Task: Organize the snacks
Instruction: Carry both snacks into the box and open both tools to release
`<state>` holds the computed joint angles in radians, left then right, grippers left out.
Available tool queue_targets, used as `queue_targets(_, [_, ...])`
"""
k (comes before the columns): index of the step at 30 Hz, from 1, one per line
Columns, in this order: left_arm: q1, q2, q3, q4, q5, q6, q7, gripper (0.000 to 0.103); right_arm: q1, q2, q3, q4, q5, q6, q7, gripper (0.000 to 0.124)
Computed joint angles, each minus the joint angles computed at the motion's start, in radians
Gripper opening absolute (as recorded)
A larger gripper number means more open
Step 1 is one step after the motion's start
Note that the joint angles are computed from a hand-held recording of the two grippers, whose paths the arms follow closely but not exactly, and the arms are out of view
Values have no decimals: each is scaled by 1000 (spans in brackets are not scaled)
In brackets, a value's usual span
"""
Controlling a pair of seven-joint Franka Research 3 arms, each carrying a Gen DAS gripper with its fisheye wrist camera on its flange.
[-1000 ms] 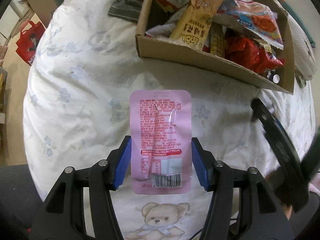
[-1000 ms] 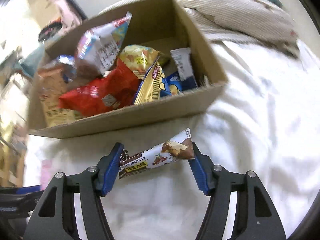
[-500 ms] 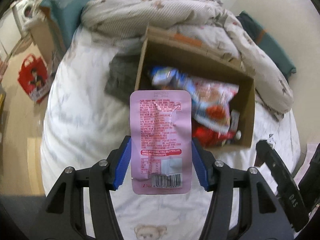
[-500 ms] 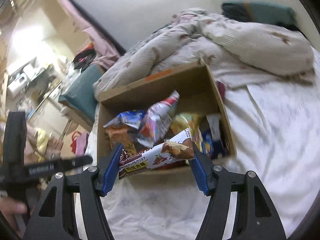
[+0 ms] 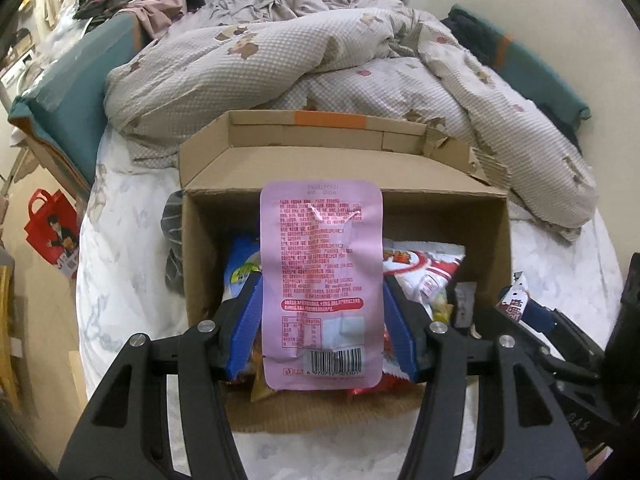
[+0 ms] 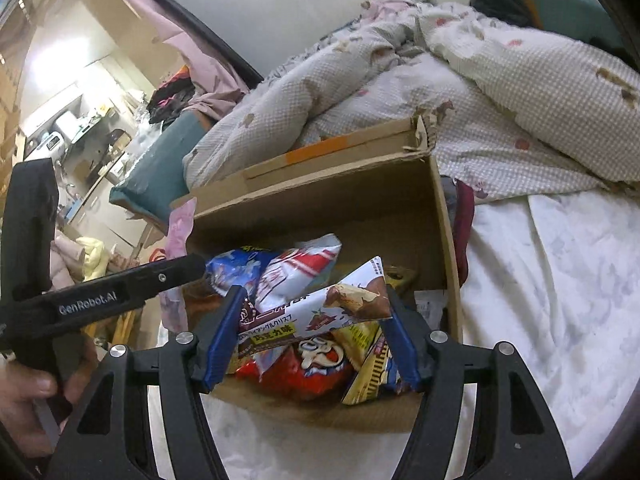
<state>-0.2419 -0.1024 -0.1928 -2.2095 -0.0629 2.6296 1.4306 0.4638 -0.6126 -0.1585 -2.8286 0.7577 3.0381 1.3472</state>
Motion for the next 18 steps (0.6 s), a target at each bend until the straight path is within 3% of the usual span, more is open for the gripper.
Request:
queue_targets(5, [7,22,-16,9,91,-1,-70,55,63,24,-60,15,47,23,-38,70])
queue_targets(10, [8,34,-14,19,109,-8,-75,55,53,45,-53,30,67,-2,-45,77])
queue_targets(15, [18,11,-8,-3,98,28,-99,83,29,32,-19,29,79,11,-52,101])
queue_targets(18, [22,-14,-7,-22,128,43,-126,84,-19,13,29,16,49,23,-16,103])
